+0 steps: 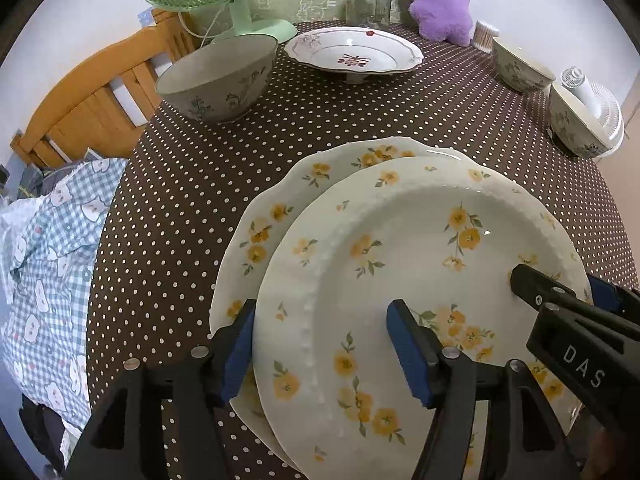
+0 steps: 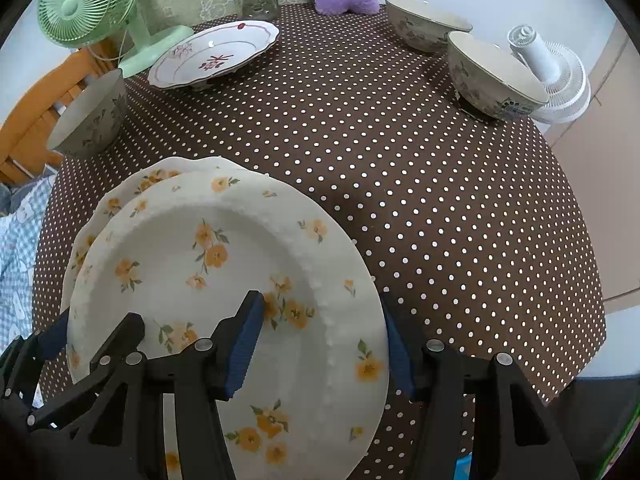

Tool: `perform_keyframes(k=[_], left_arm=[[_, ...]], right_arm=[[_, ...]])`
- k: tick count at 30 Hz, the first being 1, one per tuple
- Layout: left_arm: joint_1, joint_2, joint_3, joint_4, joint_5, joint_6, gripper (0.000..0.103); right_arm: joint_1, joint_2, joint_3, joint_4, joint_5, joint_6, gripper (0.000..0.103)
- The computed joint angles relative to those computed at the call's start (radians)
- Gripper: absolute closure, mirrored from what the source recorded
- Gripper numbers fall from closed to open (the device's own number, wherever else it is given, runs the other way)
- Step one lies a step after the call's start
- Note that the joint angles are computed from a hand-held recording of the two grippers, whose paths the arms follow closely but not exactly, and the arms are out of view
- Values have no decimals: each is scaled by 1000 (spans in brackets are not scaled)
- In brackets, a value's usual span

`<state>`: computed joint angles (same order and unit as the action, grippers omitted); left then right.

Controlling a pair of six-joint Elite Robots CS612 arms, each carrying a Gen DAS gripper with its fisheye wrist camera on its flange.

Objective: Organize plates and bowls
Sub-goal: 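Open the right gripper and pull it off the stacked plates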

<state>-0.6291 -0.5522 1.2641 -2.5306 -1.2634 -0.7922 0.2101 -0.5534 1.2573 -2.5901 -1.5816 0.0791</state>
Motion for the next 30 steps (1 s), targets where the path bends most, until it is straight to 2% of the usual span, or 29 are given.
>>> perform_keyframes(k=[5,7,8,11,12,14,16,30], left_arm=[[1,1,-7,15,-1,4,35],[-2,3,-15,34,14,28,24],[-10,5,-19,46,44,53,20],[-10,4,-16,36,27,66,19],[-9,4,-16,38,22,63,19],[-6,3,-15,38,17,52,19],[-3,-2,-7,28,18,40,19],[7,-21,25,-18,-3,35,19]], right_arm=[[-4,-11,9,25,18,-11,42],[-4,-22,23,34,11,-19,42],[-3,-27,29,36,4,-17,42],[-6,-44,54,22,-3,-8,43],[-6,-48,60,14,-13,-6,45],[-8,-53,67,2,7,-15,62],[0,-52,65,1,-7,-38,68],[15,-21,8,35,-9,-24,67]])
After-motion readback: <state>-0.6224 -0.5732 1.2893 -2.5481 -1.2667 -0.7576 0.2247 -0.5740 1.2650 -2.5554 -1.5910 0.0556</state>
